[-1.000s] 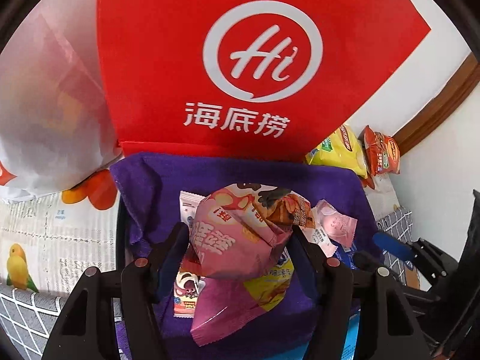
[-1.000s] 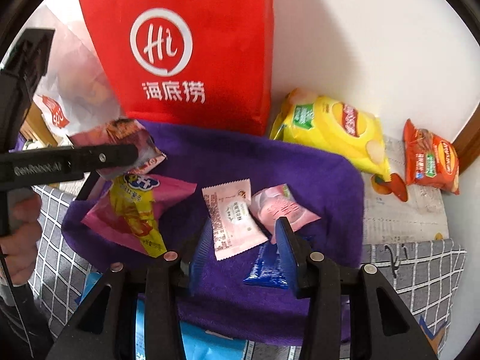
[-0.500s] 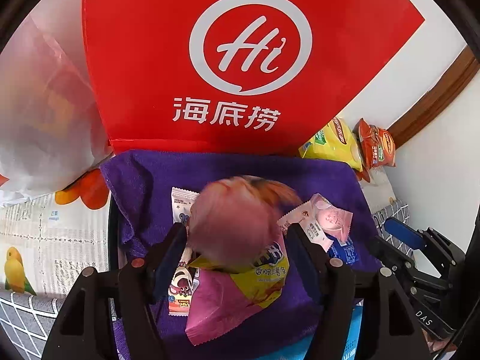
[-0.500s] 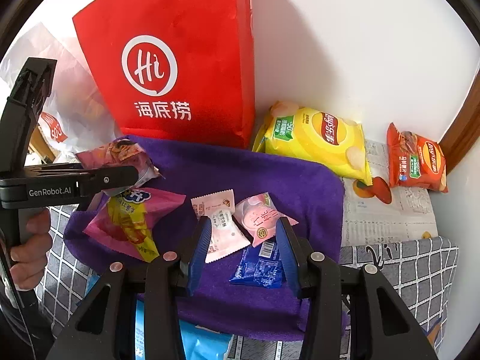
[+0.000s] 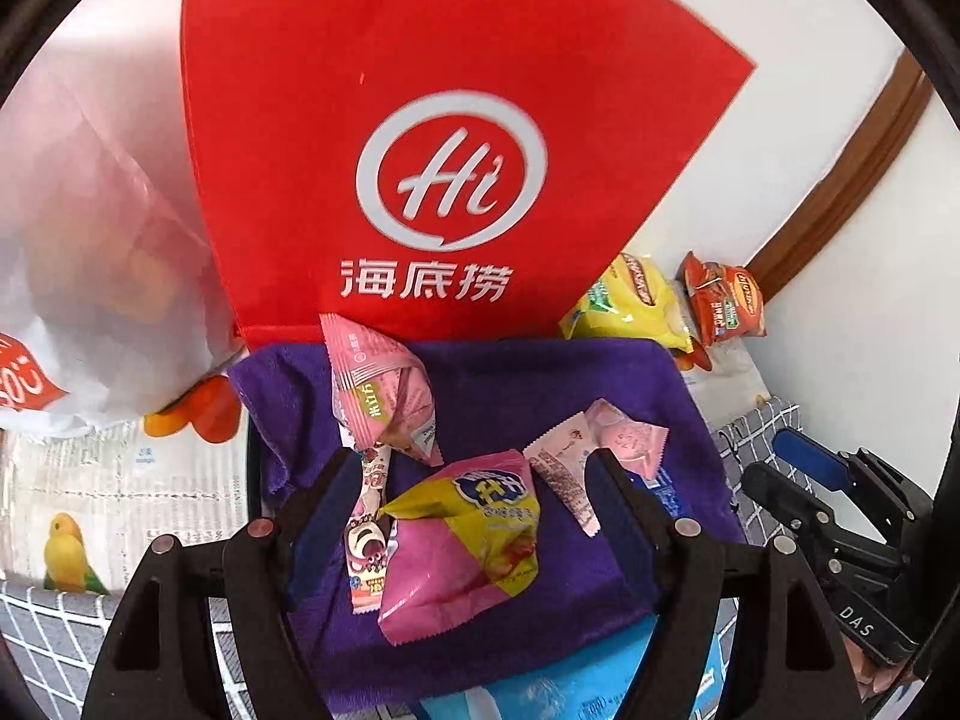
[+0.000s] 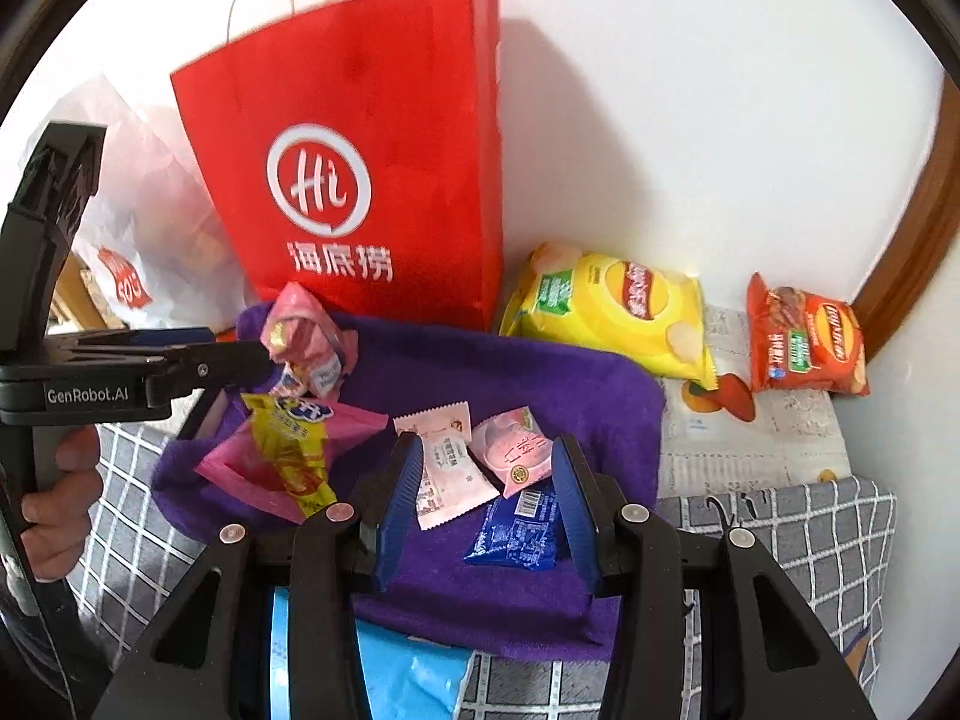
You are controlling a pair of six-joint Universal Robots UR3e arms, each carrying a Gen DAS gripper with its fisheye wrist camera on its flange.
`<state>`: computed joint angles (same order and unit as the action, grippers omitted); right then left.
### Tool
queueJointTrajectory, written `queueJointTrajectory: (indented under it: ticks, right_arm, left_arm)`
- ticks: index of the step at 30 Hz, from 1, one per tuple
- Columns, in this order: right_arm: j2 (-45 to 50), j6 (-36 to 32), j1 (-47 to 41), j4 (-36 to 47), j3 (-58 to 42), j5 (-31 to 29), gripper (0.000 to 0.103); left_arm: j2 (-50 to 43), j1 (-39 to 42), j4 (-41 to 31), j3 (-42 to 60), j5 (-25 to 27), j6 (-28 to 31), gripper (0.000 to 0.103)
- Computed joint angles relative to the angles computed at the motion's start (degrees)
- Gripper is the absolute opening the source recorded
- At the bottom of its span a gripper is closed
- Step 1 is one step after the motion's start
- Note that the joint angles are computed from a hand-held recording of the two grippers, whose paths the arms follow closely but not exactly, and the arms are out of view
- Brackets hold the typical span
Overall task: Organize snacks
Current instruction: 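Withdraw both tools from the towel toward the remaining snacks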
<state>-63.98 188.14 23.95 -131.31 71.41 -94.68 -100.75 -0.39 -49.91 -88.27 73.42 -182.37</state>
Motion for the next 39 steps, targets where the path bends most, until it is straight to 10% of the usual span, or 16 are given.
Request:
queueJointTrajectory:
  ticks: [20,27,39]
  right_arm:
    - [-28.9,14.7,8.2,-3.6,32.6,-5.9,0.045]
    - [-30.3,19.6,14.7,-4.6,37.3,-7.8,0.063]
    - [-25.9,22.9,19.4,-12.3,43.5,-6.9,0.064]
  left_arm:
    - [29.9,2.1,-11.2,-15.8,0.8,4.9,0.075]
    - [46.3,10.4,-20.7,-25.5,-2.7,13.1,0.075]
    - [68.0,28.8,-42.3,-35.2,-10.2,30.3,0.075]
